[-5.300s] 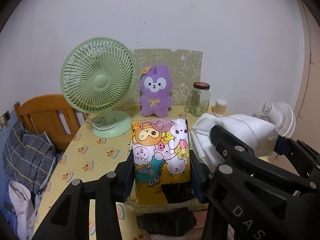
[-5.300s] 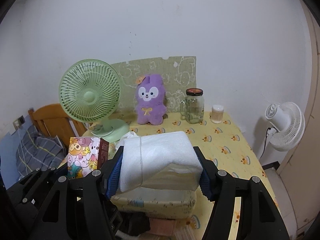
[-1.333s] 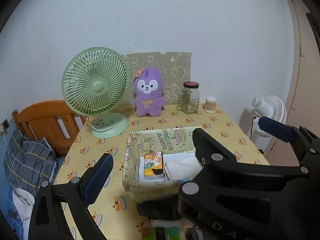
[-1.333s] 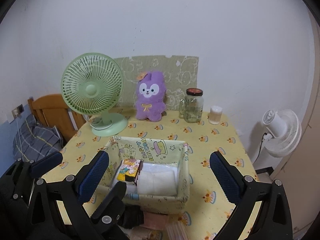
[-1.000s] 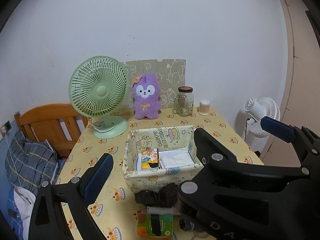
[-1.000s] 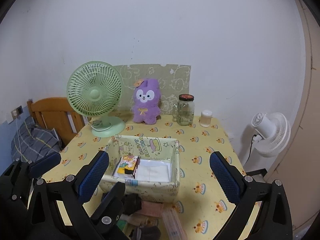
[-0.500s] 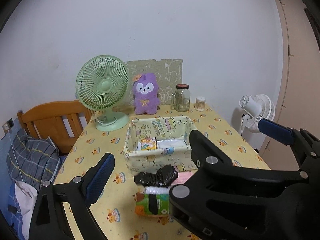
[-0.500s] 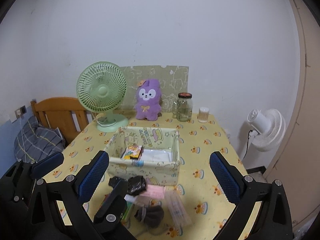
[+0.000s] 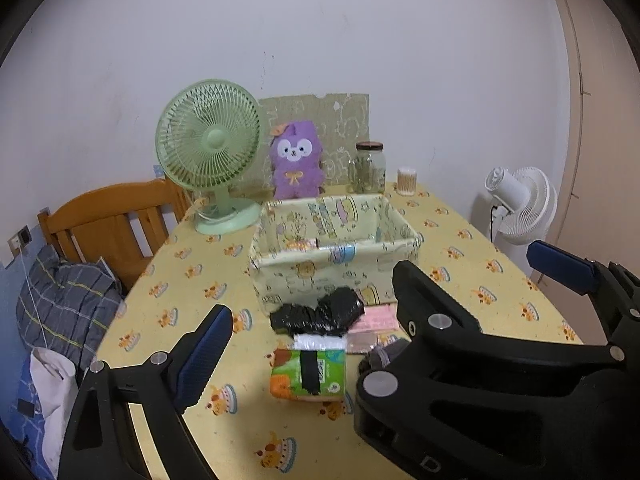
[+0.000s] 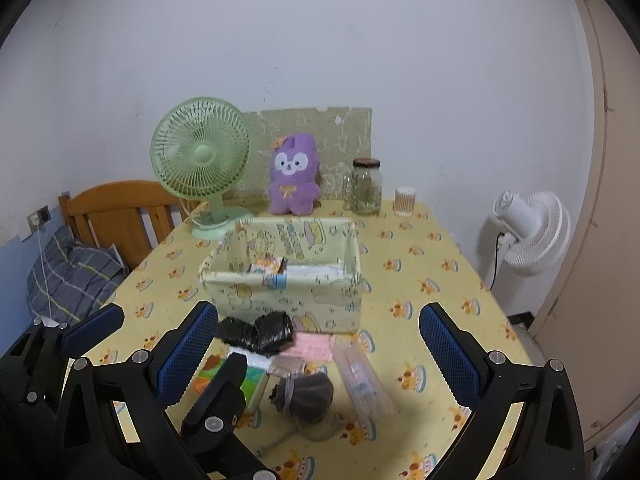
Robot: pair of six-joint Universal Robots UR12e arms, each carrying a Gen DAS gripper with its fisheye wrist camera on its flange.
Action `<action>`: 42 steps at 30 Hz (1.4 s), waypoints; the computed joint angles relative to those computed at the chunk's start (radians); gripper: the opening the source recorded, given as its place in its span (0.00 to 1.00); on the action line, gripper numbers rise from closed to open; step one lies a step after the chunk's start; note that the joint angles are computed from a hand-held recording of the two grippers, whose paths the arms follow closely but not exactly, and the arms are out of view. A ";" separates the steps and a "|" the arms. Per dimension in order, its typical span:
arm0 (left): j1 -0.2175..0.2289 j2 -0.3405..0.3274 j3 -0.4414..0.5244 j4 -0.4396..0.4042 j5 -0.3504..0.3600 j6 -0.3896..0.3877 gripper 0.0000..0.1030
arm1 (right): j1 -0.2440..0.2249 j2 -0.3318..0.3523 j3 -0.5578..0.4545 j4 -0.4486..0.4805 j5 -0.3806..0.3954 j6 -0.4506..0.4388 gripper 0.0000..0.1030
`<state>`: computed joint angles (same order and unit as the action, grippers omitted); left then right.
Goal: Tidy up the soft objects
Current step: 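Grasp the green tissue pack with the left tool while the right tool grasps the grey knit pouch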
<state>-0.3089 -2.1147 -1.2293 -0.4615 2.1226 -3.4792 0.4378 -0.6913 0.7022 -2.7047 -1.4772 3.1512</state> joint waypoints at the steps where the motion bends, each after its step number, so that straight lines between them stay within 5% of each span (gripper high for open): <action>1: 0.000 0.000 -0.006 0.004 -0.007 -0.004 0.91 | 0.000 -0.001 0.005 -0.002 -0.001 -0.003 0.99; 7: 0.001 -0.009 -0.032 0.011 0.002 -0.050 0.89 | -0.001 0.005 0.038 -0.039 0.002 -0.009 0.98; 17: 0.028 -0.019 -0.050 -0.048 -0.080 -0.102 0.85 | 0.003 0.033 0.030 0.003 -0.006 -0.013 0.94; 28: 0.060 -0.036 -0.034 -0.172 -0.142 -0.178 0.74 | 0.006 0.091 -0.062 0.138 0.005 -0.015 0.88; 42: 0.058 -0.042 -0.033 -0.175 -0.135 -0.150 0.70 | 0.006 0.127 -0.126 0.219 0.040 -0.014 0.78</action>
